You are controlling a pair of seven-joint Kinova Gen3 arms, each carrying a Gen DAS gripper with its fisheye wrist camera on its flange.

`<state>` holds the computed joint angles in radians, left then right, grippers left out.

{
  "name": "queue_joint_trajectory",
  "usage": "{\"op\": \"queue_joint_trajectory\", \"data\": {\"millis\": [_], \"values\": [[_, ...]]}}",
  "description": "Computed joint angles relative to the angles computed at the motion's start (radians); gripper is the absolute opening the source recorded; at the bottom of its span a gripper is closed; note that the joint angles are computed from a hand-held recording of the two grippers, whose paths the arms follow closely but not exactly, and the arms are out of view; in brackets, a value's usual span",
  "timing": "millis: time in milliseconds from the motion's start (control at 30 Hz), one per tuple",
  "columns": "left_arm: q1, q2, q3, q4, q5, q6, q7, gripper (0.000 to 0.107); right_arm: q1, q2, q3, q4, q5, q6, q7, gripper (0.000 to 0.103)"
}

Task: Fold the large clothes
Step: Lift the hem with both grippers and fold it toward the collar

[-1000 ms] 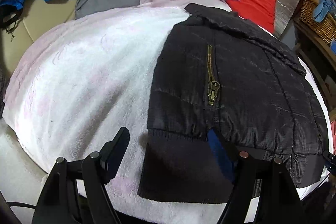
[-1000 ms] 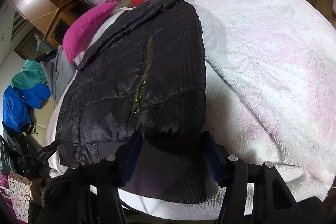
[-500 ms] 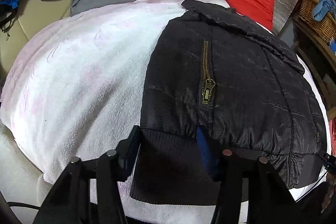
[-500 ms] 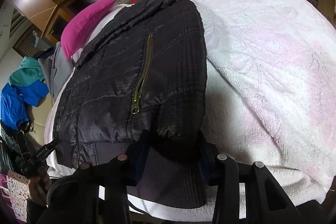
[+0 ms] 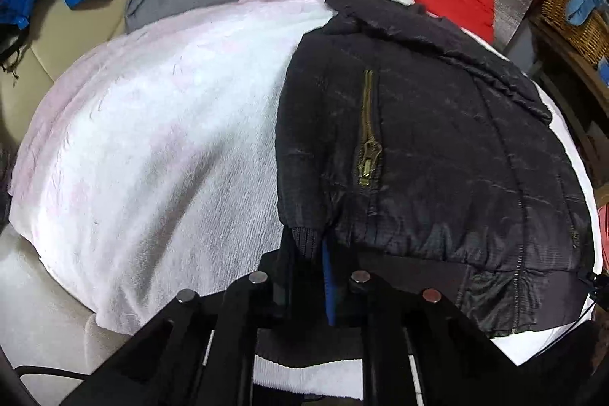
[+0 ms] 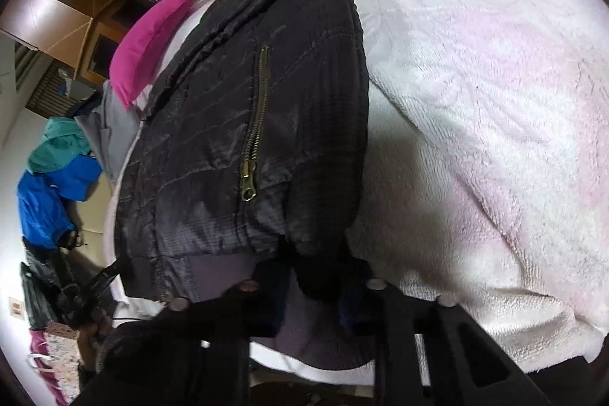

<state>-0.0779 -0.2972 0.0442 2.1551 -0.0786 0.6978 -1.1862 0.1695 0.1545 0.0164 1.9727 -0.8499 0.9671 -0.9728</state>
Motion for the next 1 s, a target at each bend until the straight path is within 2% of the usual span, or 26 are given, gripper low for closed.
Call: {"op": "queue_joint_trajectory", "data": {"millis": [133,433,500,533,600,667,700,733,800,833,867,900,933,1000], "values": [[0.012,-0.068,0.013,0.002,-0.005,0.017,-0.010,0.011,0.026,-0.037,0.012,0.010,-0.038,0.046,0.063,0.010],[0.024,-0.151,-0.003,0.050,0.040,0.044,-0.045,0.011,0.062,-0.071,0.066,0.081,-0.061,0.099,0.119,0.010],[0.022,-0.145,-0.003,0.049,0.049,0.040,-0.050,0.012,0.057,-0.084,0.068,0.082,-0.053,0.084,0.118,0.010],[0.020,-0.137,-0.005,0.050,0.051,0.029,-0.053,0.016,0.049,-0.083,0.065,0.080,-0.050,0.067,0.114,0.014],[0.011,-0.109,-0.013,0.047,0.058,0.016,-0.053,0.022,0.025,-0.075,0.053,0.064,-0.017,0.037,0.079,0.017],[0.001,-0.080,0.002,0.036,0.051,0.010,-0.041,0.040,-0.005,-0.081,0.037,0.064,0.007,-0.012,0.036,0.028],[-0.005,-0.068,0.020,0.040,0.039,-0.010,-0.030,0.054,-0.004,-0.086,0.030,0.071,0.006,-0.024,0.034,0.033],[-0.018,-0.056,0.052,0.044,0.013,-0.027,-0.006,0.057,-0.020,-0.082,0.031,0.072,0.011,-0.042,0.016,0.038],[-0.028,-0.026,0.094,0.036,-0.028,-0.017,0.036,0.057,-0.024,-0.057,0.029,0.071,0.001,-0.049,0.003,0.039],[-0.028,-0.018,0.100,0.035,-0.039,-0.013,0.055,0.057,-0.024,-0.043,0.025,0.069,-0.008,-0.043,0.005,0.040],[-0.017,-0.013,0.088,0.036,-0.038,-0.015,0.057,0.052,-0.024,-0.034,0.021,0.067,-0.003,-0.038,0.005,0.039],[-0.016,-0.006,0.089,0.030,-0.047,-0.005,0.065,0.023,-0.024,-0.026,0.016,0.061,-0.002,-0.034,0.006,0.035],[-0.004,0.003,0.071,0.021,-0.041,0.006,0.057,0.017,-0.022,-0.025,0.021,0.062,-0.004,-0.020,0.015,0.018],[0.027,-0.019,0.015,0.018,-0.005,0.011,0.007,0.014,0.009,-0.022,0.021,0.052,-0.033,0.028,0.052,0.012]]}}
